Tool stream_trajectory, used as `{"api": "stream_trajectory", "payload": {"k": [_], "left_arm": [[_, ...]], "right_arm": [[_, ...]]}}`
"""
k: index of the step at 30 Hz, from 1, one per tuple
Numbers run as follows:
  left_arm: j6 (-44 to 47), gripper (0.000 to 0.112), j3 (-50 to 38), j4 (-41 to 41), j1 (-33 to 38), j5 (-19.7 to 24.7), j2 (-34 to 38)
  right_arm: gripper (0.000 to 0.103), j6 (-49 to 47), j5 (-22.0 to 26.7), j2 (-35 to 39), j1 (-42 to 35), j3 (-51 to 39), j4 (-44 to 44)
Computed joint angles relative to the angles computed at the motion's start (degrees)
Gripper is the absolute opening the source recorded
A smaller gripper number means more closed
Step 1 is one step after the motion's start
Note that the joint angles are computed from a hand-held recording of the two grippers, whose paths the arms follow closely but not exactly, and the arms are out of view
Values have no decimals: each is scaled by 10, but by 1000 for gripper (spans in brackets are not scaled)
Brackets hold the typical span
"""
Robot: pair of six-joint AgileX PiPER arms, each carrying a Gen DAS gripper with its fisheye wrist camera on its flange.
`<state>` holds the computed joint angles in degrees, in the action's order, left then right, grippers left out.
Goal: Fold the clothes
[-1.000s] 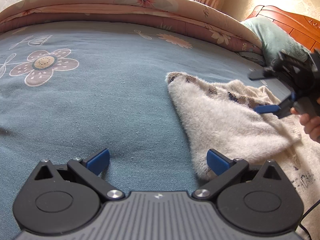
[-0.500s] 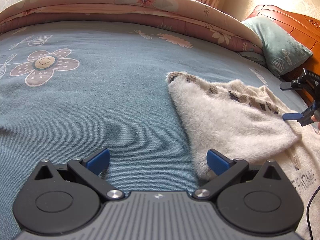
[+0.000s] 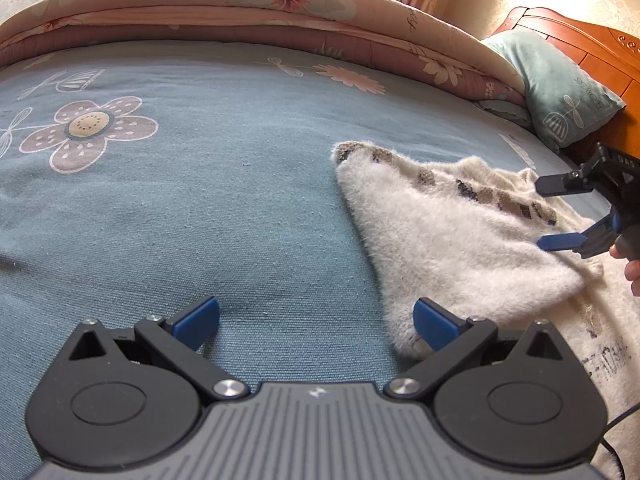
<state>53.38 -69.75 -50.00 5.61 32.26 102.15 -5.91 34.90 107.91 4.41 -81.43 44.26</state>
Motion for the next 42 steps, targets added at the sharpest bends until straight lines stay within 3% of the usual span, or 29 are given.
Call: {"api": "stream_trajectory", "payload": {"k": [6,14,18,22,27,35,37,40,42], "left_arm": [[-42,102,-6,35,-6,3,-4],[-78,102,-11,69,-13,15,-17],[-71,102,-4,70,-23,12,-29],[-73,102,9,83,-40,4,-51],[-50,102,48,81,-76,-14,-111],[0,102,119,35,-149,27,-205],[-1,102,148,29,-177,19,-222],[-73,102,189,79,-231,-26,-234],[-117,102,211,107,-255,-35,-240]], "right_arm": [[103,104,-26,-39,-12,27,-58],[103,76,8,-19,55,-6,-118],[103,64,12,-24,47,8,-142],[103,155,16,-63,46,30,-219],[103,173,38,-198,70,117,-262],[103,455,173,-484,264,252,-541],[103,524,172,-549,311,311,-586],[103,636,176,-630,384,392,-656],[103,652,137,-662,375,448,-658]]}}
